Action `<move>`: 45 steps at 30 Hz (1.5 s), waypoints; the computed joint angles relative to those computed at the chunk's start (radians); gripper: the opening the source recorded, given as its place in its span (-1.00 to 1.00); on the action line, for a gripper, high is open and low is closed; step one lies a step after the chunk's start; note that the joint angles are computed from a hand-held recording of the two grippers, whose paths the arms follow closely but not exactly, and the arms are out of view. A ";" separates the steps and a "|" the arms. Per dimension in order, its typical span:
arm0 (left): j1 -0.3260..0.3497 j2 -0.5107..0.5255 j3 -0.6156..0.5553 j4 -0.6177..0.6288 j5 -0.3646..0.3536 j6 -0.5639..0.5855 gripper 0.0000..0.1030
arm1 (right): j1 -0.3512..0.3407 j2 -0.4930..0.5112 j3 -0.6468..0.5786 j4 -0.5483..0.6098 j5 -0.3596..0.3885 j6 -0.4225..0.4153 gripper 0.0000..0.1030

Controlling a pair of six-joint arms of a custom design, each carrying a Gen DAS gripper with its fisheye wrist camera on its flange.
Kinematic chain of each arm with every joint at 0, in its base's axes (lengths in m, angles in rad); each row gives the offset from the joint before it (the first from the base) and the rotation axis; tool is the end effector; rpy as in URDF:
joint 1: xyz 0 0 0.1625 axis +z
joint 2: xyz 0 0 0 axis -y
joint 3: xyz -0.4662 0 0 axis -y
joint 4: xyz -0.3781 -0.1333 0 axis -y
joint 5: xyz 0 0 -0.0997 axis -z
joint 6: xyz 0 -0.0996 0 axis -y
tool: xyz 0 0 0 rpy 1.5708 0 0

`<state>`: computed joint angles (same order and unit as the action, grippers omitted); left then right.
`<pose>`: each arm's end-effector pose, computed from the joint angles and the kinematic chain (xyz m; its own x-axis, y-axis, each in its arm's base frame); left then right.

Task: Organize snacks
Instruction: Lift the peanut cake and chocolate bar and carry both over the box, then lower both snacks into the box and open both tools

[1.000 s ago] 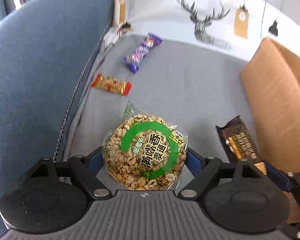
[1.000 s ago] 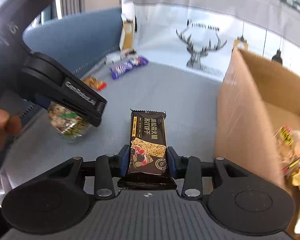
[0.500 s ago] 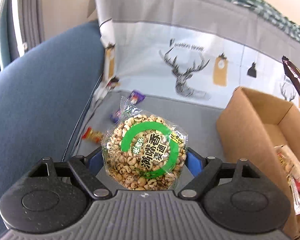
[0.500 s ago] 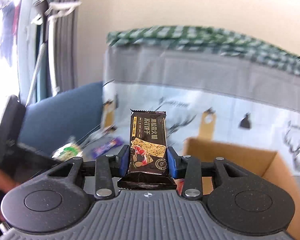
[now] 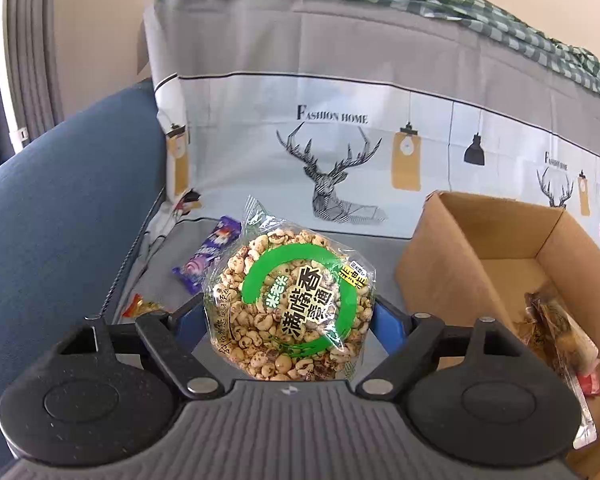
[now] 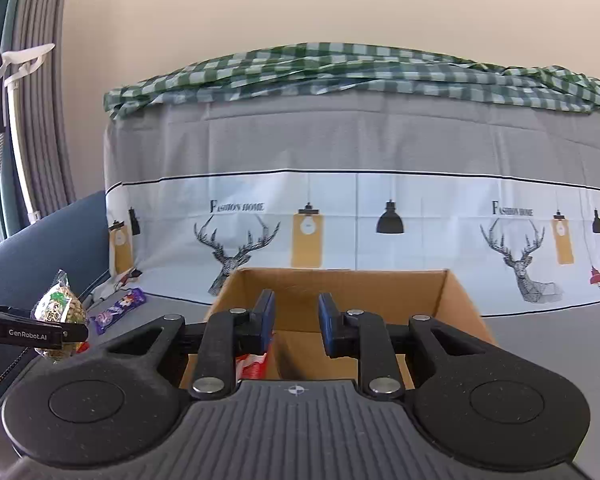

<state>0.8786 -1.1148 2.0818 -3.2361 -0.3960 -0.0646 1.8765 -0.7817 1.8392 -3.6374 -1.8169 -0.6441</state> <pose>-0.1592 -0.5448 0.3045 -0.7057 -0.2481 -0.6637 0.4442 0.5748 -0.6872 0.3000 -0.5884 0.1945 -0.6930 -0.3812 0.6120 -0.7208 0.3490 -0.5989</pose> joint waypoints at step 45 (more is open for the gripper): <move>0.005 0.042 -0.024 -0.202 -0.316 0.022 -0.42 | 0.048 0.086 -0.058 -0.029 -0.102 0.112 -0.21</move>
